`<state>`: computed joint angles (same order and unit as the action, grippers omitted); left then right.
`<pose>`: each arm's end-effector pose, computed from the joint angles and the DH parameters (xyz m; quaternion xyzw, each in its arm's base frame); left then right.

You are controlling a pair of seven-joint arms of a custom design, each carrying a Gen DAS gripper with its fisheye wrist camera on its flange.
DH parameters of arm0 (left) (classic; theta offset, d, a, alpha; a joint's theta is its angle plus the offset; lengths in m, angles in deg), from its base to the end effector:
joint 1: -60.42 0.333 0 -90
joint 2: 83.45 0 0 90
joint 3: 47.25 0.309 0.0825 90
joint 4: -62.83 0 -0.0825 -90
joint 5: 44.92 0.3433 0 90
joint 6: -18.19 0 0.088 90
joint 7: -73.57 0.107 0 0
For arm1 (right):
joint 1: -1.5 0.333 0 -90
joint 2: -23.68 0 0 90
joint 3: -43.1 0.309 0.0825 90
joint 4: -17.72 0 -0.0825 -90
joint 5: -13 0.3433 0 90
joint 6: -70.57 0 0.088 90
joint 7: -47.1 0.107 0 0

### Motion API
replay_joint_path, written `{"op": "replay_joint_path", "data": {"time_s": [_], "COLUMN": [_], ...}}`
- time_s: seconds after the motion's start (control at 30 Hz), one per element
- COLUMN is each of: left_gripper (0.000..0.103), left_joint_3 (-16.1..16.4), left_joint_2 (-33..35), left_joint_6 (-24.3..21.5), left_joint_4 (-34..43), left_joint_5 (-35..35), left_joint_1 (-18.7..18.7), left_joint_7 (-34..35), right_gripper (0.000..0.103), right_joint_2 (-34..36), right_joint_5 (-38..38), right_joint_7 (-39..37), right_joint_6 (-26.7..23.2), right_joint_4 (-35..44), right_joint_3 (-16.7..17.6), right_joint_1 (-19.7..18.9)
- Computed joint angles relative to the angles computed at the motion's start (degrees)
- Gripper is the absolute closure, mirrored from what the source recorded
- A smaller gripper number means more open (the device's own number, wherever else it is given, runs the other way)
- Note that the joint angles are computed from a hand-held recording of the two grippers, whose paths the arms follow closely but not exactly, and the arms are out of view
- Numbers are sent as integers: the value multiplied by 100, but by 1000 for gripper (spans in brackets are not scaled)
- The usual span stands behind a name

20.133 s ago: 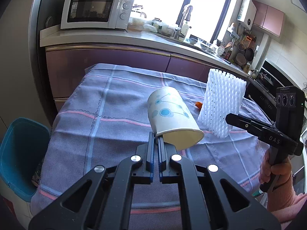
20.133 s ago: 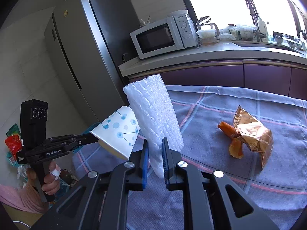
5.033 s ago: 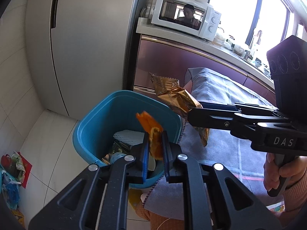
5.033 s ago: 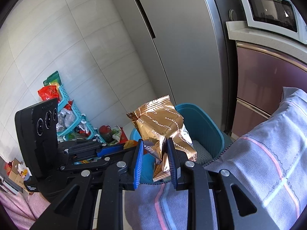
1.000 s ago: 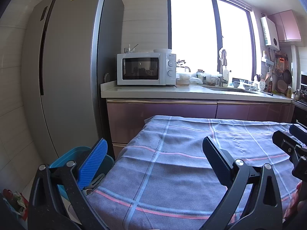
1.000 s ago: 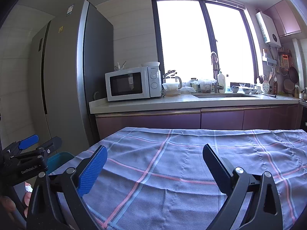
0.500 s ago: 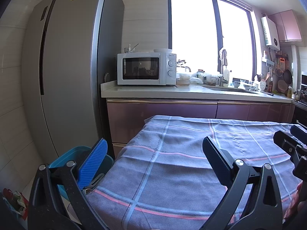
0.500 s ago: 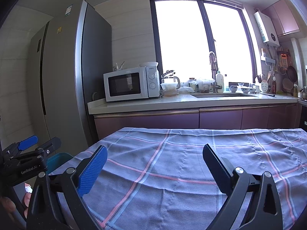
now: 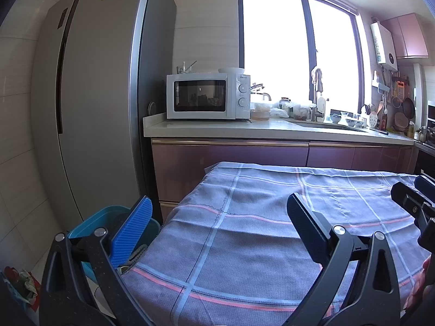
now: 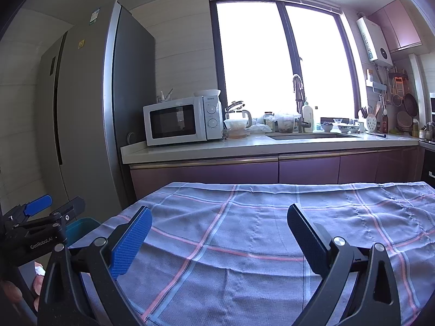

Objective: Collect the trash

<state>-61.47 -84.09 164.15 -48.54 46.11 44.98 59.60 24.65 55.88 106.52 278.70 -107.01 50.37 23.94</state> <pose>0.4784 -0.2881 0.5493 -0.6004 0.5299 -0.4044 0.4417 0.4884 0.1778 0.5525 -0.5852 0.5242 -0.3781 0.4896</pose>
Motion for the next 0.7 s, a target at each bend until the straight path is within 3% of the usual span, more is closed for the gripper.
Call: {"op": "replay_joint_path", "data": {"time_s": [0.7], "left_gripper": [6], "left_joint_3": [13], "left_joint_2": [42], "left_joint_6": [-7], "left_joint_4": [24], "left_joint_5": [-137], "left_joint_1": [-14], "left_joint_7": [113], "right_gripper": [7], "right_joint_2": [8], "right_joint_5": [181], "right_joint_7": [-152], "right_joint_6": [-12], "right_joint_4": [48], "right_joint_3": [-7], "right_joint_1": [5]}}
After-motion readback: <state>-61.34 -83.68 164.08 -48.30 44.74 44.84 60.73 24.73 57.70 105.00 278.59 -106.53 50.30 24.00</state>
